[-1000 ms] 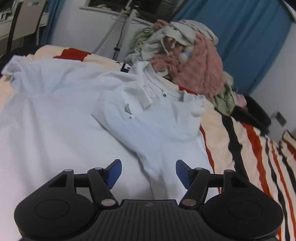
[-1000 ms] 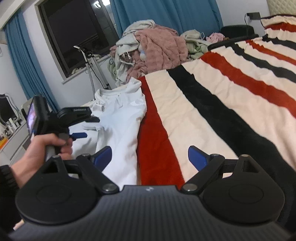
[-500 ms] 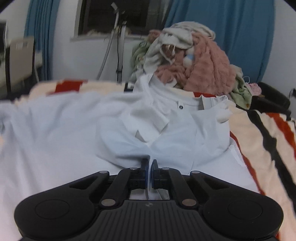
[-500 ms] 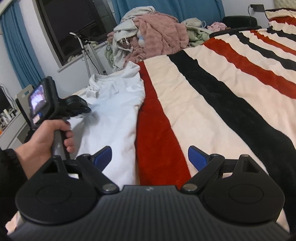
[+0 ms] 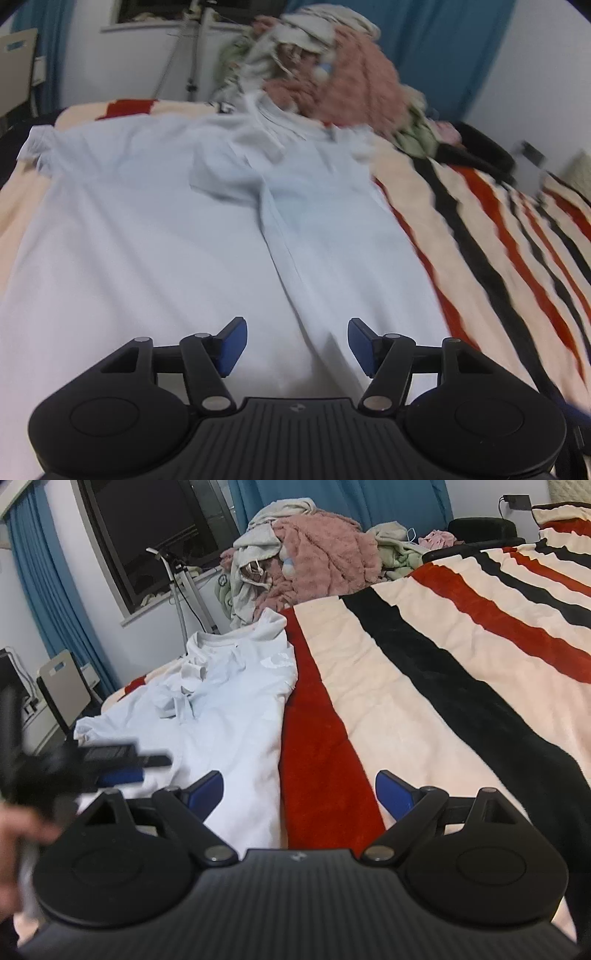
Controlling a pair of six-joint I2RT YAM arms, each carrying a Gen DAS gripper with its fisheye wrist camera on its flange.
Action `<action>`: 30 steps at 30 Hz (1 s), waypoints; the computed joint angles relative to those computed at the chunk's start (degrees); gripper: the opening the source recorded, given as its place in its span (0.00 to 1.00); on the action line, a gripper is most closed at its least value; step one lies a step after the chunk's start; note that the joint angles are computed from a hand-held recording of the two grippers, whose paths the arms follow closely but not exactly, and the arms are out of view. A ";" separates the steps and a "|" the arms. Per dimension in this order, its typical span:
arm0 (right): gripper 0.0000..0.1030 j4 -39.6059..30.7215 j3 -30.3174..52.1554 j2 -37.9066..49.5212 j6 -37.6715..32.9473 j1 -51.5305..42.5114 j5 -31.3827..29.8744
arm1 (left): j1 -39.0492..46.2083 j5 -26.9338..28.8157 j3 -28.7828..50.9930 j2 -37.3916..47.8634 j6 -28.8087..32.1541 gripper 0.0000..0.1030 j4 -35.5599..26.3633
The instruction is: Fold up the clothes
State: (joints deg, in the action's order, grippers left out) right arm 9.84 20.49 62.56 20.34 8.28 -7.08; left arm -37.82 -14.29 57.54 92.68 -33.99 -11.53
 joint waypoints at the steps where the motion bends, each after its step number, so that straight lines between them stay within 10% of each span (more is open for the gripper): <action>1: 0.88 -0.59 -0.08 -0.75 0.12 -0.03 0.11 | -1.48 0.02 -2.32 -2.46 -0.99 0.64 -0.64; 15: 0.88 -8.46 -1.46 -10.17 0.60 1.02 2.44 | -20.05 -4.43 -19.95 -23.20 -16.59 0.62 -9.46; 20: 0.88 -9.86 -1.91 -12.32 0.75 1.80 3.65 | -25.95 -6.31 -19.44 -22.92 -18.30 0.41 -11.74; 24: 0.88 -10.23 -2.04 -12.79 0.51 2.27 4.09 | -28.50 -6.75 -19.58 -22.48 -19.47 0.02 -11.60; 30: 0.88 -10.82 -1.95 -13.41 0.06 2.27 3.93 | -34.32 -14.98 -15.71 -20.90 -23.65 0.02 -20.17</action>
